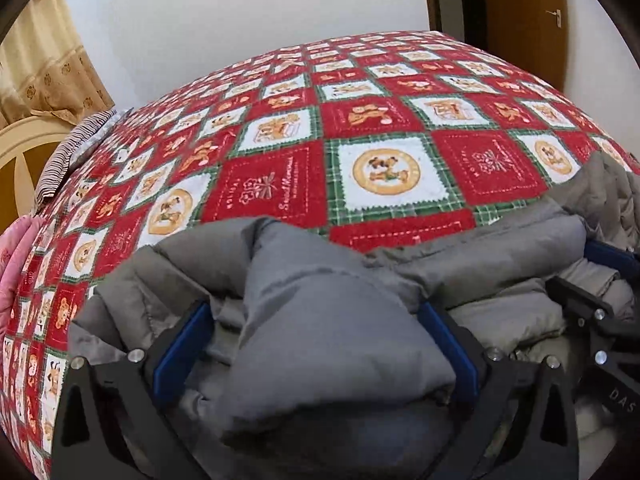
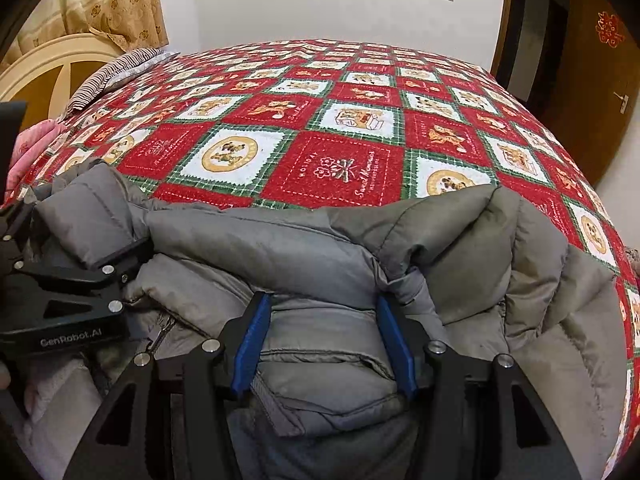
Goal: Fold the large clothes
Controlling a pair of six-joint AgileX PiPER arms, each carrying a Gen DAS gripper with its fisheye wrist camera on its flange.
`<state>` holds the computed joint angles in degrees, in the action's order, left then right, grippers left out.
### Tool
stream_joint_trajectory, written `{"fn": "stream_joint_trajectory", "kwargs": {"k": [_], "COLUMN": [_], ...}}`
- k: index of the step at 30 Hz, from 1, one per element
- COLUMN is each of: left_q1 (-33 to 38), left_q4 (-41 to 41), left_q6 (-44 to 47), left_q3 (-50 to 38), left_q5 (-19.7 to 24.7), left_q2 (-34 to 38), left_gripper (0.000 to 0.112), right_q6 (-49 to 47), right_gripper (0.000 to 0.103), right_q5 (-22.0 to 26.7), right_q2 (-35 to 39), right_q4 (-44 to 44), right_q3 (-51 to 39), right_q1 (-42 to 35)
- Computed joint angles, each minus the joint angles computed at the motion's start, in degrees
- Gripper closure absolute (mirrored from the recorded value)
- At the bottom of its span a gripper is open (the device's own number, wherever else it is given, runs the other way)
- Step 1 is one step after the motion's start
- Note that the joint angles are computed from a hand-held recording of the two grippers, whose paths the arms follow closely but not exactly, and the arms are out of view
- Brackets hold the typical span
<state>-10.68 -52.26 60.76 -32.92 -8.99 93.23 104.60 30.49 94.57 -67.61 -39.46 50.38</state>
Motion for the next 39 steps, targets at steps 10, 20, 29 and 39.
{"fn": "stream_joint_trajectory", "kwargs": {"k": [10, 20, 29, 39], "left_q1": [-3.04, -2.18, -2.00, -2.42], "left_q4": [-3.80, 0.98, 1.60, 0.86], "left_q6": [2.83, -1.65, -2.17, -1.48], "left_q3": [0.67, 0.76, 0.68, 0.74], "left_q5": [-4.23, -3.74, -3.59, -4.26], "left_q2": [1.14, 1.43, 1.53, 1.70], "left_gripper": [0.009, 0.009, 0.009, 0.009], "right_q6": [-1.67, -2.66, -2.66, -3.68], "right_gripper": [0.047, 0.046, 0.046, 0.046], "right_q5": [0.89, 1.45, 1.23, 1.56], "right_q2": [0.31, 1.07, 1.03, 1.65], "right_q4": [1.39, 1.95, 1.94, 2.72], "right_q3": [-0.75, -1.51, -1.44, -2.02], "right_q1": [0.37, 0.35, 0.20, 0.26]}}
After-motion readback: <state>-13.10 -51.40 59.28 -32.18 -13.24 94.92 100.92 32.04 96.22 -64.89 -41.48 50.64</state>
